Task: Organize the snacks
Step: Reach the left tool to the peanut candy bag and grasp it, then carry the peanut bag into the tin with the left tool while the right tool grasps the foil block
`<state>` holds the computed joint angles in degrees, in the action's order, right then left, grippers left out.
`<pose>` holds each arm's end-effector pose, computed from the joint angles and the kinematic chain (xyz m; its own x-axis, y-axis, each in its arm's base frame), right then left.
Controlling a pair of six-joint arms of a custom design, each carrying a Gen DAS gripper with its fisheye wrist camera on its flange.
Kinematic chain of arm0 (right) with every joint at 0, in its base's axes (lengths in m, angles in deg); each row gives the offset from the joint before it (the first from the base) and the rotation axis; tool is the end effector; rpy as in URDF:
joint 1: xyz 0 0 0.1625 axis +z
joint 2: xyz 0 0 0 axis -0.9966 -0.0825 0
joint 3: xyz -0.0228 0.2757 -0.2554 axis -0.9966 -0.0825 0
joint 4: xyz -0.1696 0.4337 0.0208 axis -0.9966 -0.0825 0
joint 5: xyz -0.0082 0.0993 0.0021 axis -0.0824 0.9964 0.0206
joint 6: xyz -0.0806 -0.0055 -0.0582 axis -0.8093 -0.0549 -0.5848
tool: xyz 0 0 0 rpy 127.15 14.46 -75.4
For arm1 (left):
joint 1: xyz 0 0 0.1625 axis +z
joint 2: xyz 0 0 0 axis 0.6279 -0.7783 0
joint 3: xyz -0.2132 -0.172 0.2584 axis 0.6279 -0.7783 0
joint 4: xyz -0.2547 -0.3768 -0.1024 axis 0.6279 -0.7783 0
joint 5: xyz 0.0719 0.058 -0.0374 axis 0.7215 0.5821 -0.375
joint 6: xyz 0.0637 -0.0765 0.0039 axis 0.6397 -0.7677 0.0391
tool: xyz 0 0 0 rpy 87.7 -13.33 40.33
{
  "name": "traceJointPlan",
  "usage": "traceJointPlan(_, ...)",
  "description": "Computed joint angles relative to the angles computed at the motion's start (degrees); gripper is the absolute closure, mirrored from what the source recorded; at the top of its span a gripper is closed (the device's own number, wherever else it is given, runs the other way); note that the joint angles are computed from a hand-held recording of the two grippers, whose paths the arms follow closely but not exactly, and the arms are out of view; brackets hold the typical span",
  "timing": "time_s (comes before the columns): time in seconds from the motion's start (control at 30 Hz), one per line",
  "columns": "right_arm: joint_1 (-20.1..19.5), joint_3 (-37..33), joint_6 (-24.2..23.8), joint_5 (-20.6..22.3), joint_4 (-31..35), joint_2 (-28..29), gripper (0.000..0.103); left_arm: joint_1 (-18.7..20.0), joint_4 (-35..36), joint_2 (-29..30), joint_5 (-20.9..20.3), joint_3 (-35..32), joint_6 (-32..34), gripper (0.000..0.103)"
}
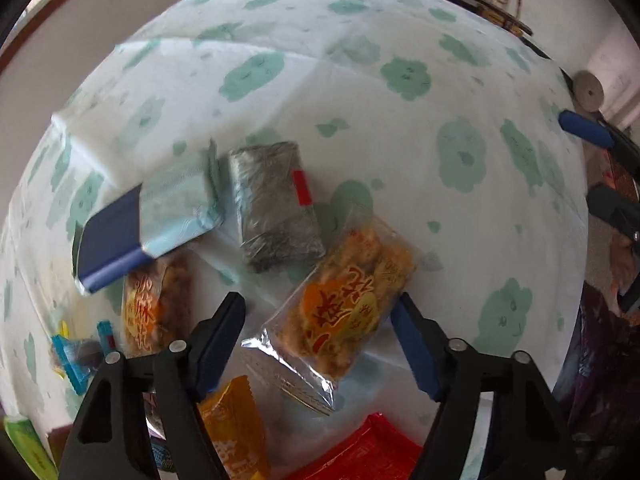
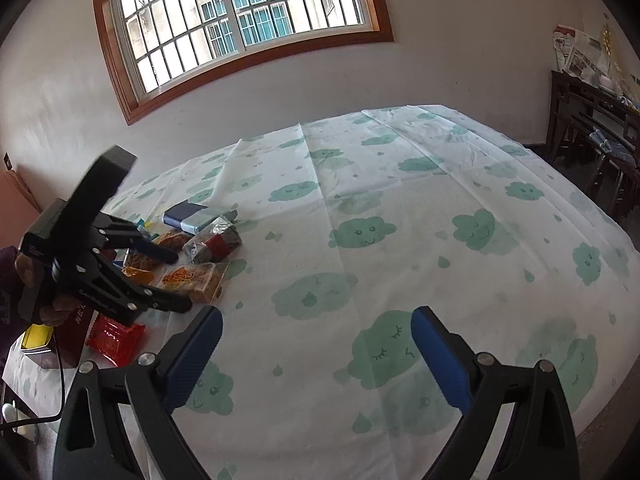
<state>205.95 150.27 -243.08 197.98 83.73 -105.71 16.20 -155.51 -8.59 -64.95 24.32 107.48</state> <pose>0.2717 -0.3826 0.1019 -0.6956 0.5826 0.4204 -0.1849 0.4202 -0.8884 -0.2534 -0.6633 0.1240 0.0179 0.9994 0.0282 0.8768 -0.0292 0.4799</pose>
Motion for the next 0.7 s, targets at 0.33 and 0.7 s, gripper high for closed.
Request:
traceJointPlan(0.33, -0.68, 0.22, 2.05, -0.18, 1.23, -0.70, 0.006, -2.30, -11.09, -10.16, 3.37, 12.44, -6.52, 0.069)
traceJointPlan(0.7, -3.98, -6.41, -6.93, -10.09, 2.32, 0.99, 0.005, -0.21, -11.02, -20.82, -1.80, 13.76, -30.56, 0.069)
